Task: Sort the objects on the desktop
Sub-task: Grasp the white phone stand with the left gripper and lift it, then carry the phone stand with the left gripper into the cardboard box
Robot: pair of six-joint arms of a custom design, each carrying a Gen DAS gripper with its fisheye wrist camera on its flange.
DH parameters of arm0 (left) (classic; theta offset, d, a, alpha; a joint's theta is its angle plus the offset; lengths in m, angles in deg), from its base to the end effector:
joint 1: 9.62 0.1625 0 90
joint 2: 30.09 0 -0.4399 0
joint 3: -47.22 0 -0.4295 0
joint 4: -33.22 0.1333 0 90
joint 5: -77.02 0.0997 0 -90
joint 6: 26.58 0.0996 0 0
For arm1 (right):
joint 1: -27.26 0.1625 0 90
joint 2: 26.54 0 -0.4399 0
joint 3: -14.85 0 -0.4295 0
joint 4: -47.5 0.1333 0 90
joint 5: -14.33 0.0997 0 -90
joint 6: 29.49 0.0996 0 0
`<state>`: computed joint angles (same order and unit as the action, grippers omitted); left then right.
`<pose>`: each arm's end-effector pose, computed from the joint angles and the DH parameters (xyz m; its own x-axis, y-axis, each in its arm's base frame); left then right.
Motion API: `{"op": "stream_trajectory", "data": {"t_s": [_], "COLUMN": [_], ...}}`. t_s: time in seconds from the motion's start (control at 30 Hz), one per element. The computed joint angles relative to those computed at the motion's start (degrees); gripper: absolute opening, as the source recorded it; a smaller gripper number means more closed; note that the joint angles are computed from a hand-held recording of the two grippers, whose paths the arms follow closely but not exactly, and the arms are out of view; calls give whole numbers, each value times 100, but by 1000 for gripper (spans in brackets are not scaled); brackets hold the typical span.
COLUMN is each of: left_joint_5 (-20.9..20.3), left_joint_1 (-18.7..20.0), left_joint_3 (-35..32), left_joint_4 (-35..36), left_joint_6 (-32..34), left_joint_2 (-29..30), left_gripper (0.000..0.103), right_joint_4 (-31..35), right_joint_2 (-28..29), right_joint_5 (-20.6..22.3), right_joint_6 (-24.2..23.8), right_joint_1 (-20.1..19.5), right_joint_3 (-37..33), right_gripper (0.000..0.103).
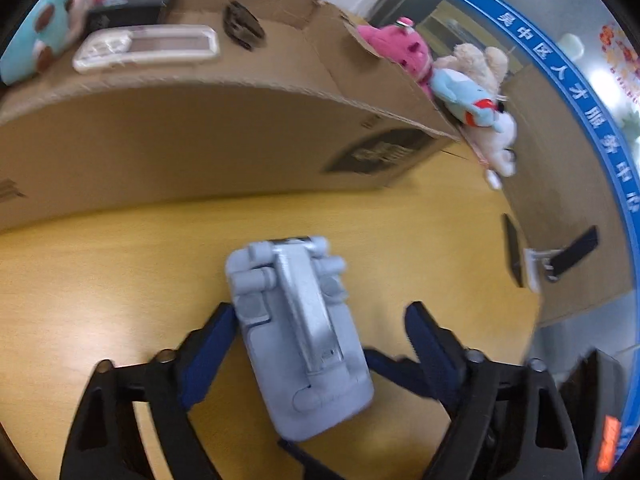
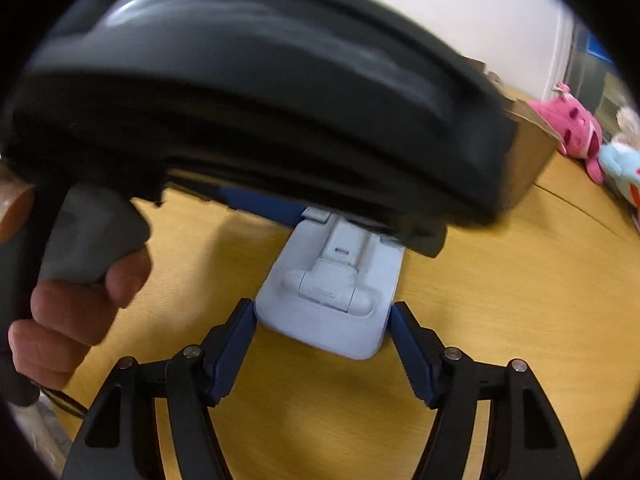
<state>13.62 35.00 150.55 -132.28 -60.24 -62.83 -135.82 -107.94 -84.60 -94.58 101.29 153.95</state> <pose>-0.3161 -0.5619 -0.0849 -0.9385 0.1194 -0.3239 0.2270 0.9203 -0.3185 -0.0060 -0.4493 0.2125 -0.5924 -0.5577 0.5814 -0.7446 0.6545 -0.1309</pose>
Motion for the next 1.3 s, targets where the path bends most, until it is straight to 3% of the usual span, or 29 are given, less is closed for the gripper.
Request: {"op": "stream_trajectory", "data": {"t_s": [0.03, 0.07, 0.27, 0.37, 0.43, 0.53, 0.63, 0.77, 0.87, 0.97, 1.13, 1.3], "left_joint_5": [199, 353, 129, 94, 119, -47, -583, -609, -693, -540, -27, 12], "left_joint_1": [-28, -32, 166, 169, 133, 121, 237, 360, 400, 355, 207, 208], "left_joint_3": [0, 21, 265, 361, 385, 388, 441, 357, 112, -26, -196, -108], "left_joint_4": [114, 195, -135, -153, -62, 187, 158, 163, 365, 456, 901, 792], "left_joint_6": [-43, -93, -110, -200, -304, -566, -573, -535, -257, -125, 198, 176], "left_joint_2": [-16, -50, -266, -335, -358, -423, -511, -530, -423, -320, -223, -270], "left_gripper": [58, 51, 44, 44, 43, 44, 47, 49, 56, 57, 45, 44], "right_joint_4": [28, 60, 177, 286, 127, 282, 391, 266, 292, -73, 6, -1], "right_joint_2": [-1, -18, 87, 75, 126, -36, -146, -2, 218, 450, 386, 302], "right_joint_5": [40, 78, -60, -96, -250, -55, 24, -83, -143, -238, -143, -18], "right_joint_6": [-19, -52, 115, 370, 501, 577, 618, 702, 758, 593, 607, 511], "right_joint_1": [22, 42, 210, 238, 259, 105, 61, 174, 286, 399, 348, 285], "right_joint_3": [30, 53, 5, -28, -17, 30, 80, 30, -173, -187, -195, -110], "right_gripper": [43, 35, 33, 46, 81, 81, 81, 81, 81, 81, 77, 77]}}
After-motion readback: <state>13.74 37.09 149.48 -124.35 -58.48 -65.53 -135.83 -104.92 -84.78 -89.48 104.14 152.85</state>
